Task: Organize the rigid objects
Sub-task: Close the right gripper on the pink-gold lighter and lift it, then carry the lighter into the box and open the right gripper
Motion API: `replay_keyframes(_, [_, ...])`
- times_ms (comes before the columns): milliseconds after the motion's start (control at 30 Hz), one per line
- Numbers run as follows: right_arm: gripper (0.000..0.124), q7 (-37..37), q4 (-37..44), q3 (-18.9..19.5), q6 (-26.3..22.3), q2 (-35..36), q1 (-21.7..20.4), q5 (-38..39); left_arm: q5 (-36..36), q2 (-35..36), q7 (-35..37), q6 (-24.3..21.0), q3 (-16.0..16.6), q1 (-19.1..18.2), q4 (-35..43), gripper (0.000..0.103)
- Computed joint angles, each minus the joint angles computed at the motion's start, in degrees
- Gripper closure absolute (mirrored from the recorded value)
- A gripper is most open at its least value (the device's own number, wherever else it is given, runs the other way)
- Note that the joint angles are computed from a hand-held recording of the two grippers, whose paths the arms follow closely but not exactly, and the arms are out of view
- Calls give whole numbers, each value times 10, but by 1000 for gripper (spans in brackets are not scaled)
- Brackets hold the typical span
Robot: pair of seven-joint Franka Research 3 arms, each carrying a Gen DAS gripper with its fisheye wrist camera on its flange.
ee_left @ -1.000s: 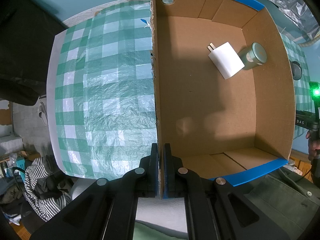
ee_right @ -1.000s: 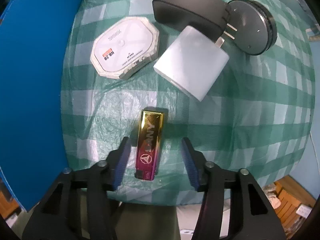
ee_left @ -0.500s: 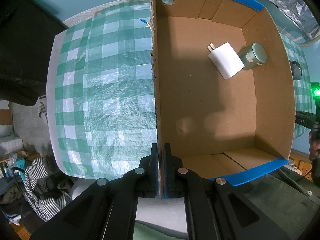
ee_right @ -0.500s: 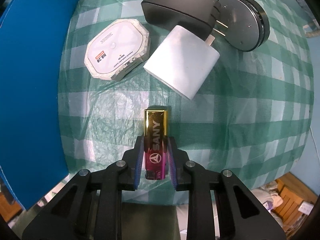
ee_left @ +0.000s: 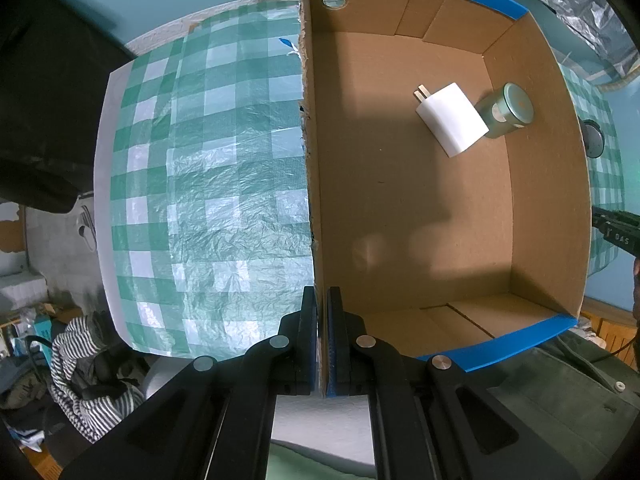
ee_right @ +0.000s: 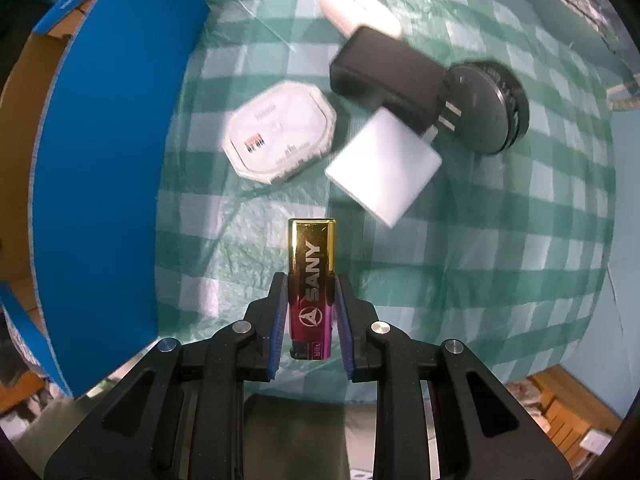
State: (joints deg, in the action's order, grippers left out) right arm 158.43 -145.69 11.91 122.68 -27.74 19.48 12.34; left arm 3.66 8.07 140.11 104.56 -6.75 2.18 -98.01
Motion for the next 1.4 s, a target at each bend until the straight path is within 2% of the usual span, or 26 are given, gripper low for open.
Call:
replay_keyframes(700, [101,-35,97,2,-66,-5,-26,-59,1,1,-1,-1,-1,0,3,99])
replay_keyframes(933, [101,-54,129,-2,-47,17,-34,-75,1,1,0,0,-1,0,2,99])
replay_keyframes(1400, [101,-110,229,-13,-24,116,-25,-107,2,-1,0,-1,-1,-1,1,99])
